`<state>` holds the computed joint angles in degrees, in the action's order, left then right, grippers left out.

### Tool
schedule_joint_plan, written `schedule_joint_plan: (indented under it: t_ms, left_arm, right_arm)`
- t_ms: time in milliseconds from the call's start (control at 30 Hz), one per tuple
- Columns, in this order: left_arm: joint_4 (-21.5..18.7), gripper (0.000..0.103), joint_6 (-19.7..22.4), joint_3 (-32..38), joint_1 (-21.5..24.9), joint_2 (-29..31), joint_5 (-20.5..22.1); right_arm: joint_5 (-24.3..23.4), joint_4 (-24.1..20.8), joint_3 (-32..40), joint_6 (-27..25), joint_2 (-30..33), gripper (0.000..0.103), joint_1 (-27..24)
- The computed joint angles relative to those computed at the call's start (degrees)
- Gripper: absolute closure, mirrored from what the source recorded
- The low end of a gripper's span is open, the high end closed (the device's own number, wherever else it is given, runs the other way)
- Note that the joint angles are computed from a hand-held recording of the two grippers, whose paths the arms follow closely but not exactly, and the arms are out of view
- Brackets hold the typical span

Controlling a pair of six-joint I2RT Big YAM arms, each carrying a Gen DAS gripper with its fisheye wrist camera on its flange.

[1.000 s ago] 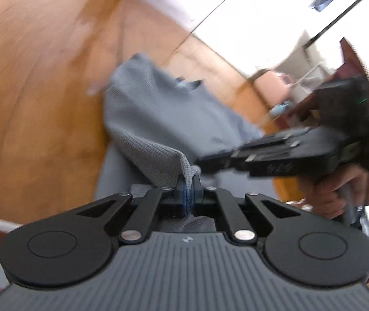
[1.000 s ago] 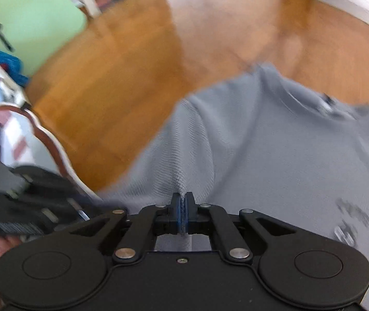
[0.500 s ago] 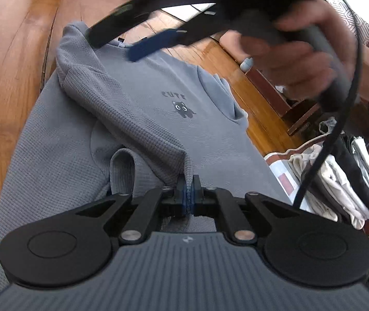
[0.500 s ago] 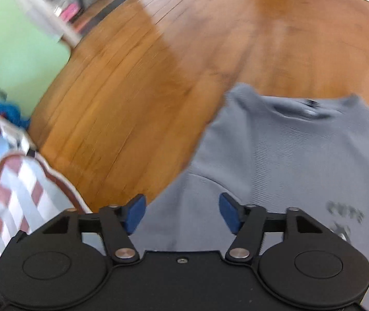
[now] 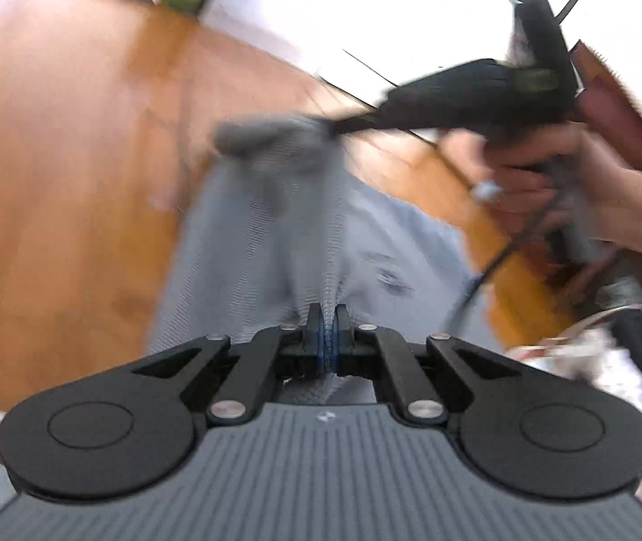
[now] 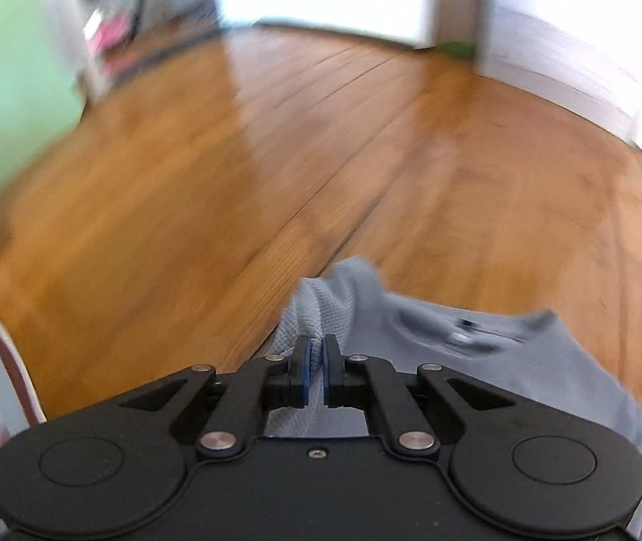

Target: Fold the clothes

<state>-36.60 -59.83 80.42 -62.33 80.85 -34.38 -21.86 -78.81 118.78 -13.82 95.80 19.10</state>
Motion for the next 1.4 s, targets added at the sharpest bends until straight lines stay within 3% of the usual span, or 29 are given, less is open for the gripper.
schedule_joint_plan:
  t_ms: [33,67,167,267,333,400,533,700,767,833,900,1000,1067,1167,1233,1300,1400]
  left_arm:
    - [-1.00,0.099,0.52,1.22,-0.28,0.69,-0.78]
    - [-2.01,0.099,1.04,2.45,-0.55,1.38,-1.55]
    - [-1.47,0.099,3.18,4.29,-0.51,3.17,2.64]
    - [-3.05,0.099,4.78,6.14,-0.49,5.46,6.28]
    - [-3.45,0.099,5.39,6.38,-0.31,6.03,7.83]
    - [-3.64,0.099,5.53,6.48,0.05,6.37,8.86]
    - [-3.01,0.099,5.26,5.70,0.56,6.10,9.83]
    - [-3.03,0.096,5.89,7.50,0.85,8.61,11.64]
    - [-5.49,0.102,6.99,8.85,0.84,9.27,11.15]
    - [-9.31,0.102,7.15,9.93,0.59,8.07,7.22]
    - [-10.06,0.102,5.81,8.00,0.71,4.70,1.59]
    - [-11.84,0.102,-0.25,4.24,1.49,0.36,-3.06]
    - [-12.36,0.102,-2.90,2.76,1.58,-0.75,-3.69]
    - [-10.18,0.102,-2.29,2.17,1.13,-0.67,-3.45]
    - [-8.12,0.102,-0.04,2.55,0.96,-0.32,-4.14]
    - [-9.47,0.102,1.80,4.15,0.82,0.44,-6.10]
    - [-17.34,0.102,-1.38,5.56,1.43,-0.80,-8.96]
  right_arm:
    - [-0.99,-0.54,-0.46,2.97,-0.62,0.098,-1.68]
    - [2.39,-2.65,-1.07,2.73,-1.16,0.098,-2.38]
    - [17.36,-7.92,-4.59,-1.24,-2.95,0.098,-2.87]
    - [24.50,-9.32,-8.89,-7.11,-4.29,0.096,-2.56]
    - [24.35,-7.72,-9.60,-8.35,-5.06,0.084,-2.49]
    - [19.42,-5.74,-9.83,-8.63,-5.87,0.073,-2.40]
    - [11.01,-4.12,-7.38,-8.42,-4.29,0.067,-1.68]
    - [12.49,-0.45,-7.45,-7.46,-1.70,0.053,1.35]
    - [14.86,1.85,-7.52,-8.12,-0.44,0.055,2.39]
    - [19.52,6.17,-8.22,-9.57,0.11,0.096,3.46]
    - [14.83,8.08,-6.81,-2.48,0.59,0.097,1.34]
    - [5.37,10.67,-4.72,12.25,1.36,0.097,-2.78]
    - [-2.51,9.98,-4.36,23.85,2.26,0.097,-6.38]
    - [-6.97,6.18,-6.60,35.43,3.23,0.096,-10.21]
    - [-8.39,6.24,-9.63,39.08,2.31,0.096,-11.87]
    - [-9.63,6.56,-12.65,42.08,1.30,0.096,-13.43]
    - [-13.82,6.74,-12.44,41.75,1.52,0.095,-13.73]
